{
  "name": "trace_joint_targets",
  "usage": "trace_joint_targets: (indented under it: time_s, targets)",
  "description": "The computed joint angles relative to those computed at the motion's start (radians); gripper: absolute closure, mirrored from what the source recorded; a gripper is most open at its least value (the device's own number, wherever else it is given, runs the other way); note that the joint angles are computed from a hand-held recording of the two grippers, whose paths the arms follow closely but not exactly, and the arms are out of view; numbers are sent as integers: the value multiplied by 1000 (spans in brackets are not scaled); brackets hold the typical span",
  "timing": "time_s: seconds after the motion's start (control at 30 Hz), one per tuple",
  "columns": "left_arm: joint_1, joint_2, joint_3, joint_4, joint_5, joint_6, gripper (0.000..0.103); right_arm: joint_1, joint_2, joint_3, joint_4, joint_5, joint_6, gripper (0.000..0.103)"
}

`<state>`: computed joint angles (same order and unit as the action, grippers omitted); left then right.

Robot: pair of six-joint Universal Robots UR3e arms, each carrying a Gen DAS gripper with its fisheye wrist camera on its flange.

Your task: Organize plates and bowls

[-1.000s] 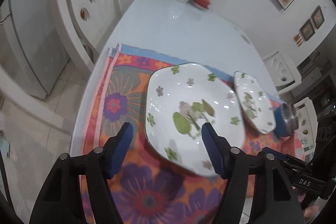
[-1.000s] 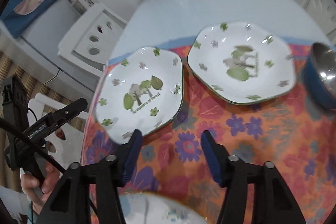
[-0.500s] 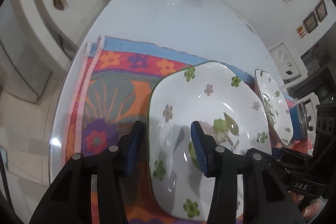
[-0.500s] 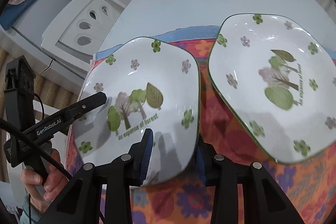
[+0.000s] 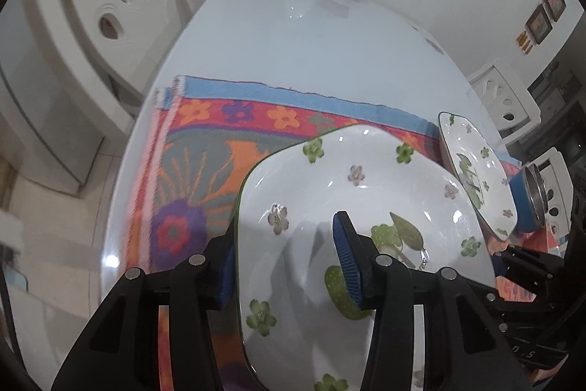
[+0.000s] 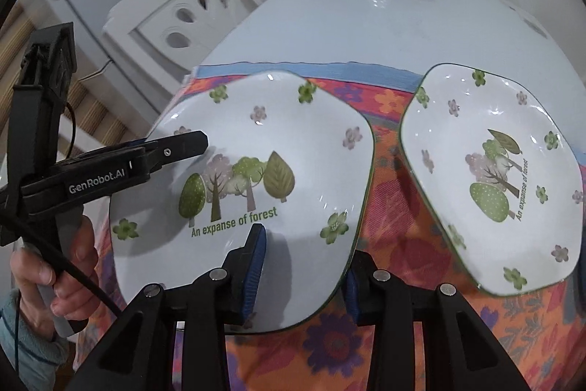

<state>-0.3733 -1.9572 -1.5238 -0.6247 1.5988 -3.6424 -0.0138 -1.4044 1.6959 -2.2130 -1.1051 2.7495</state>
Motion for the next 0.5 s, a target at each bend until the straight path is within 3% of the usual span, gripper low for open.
trace_joint_targets:
  time_s: [0.27, 0.5]
  targets:
    - [-64, 170, -147, 18, 58, -78, 60, -31, -184, 106, 72, 35, -81, 67]
    - [-167, 265, -101, -106, 142, -100, 60, -85, -424, 175, 217, 72, -131, 67]
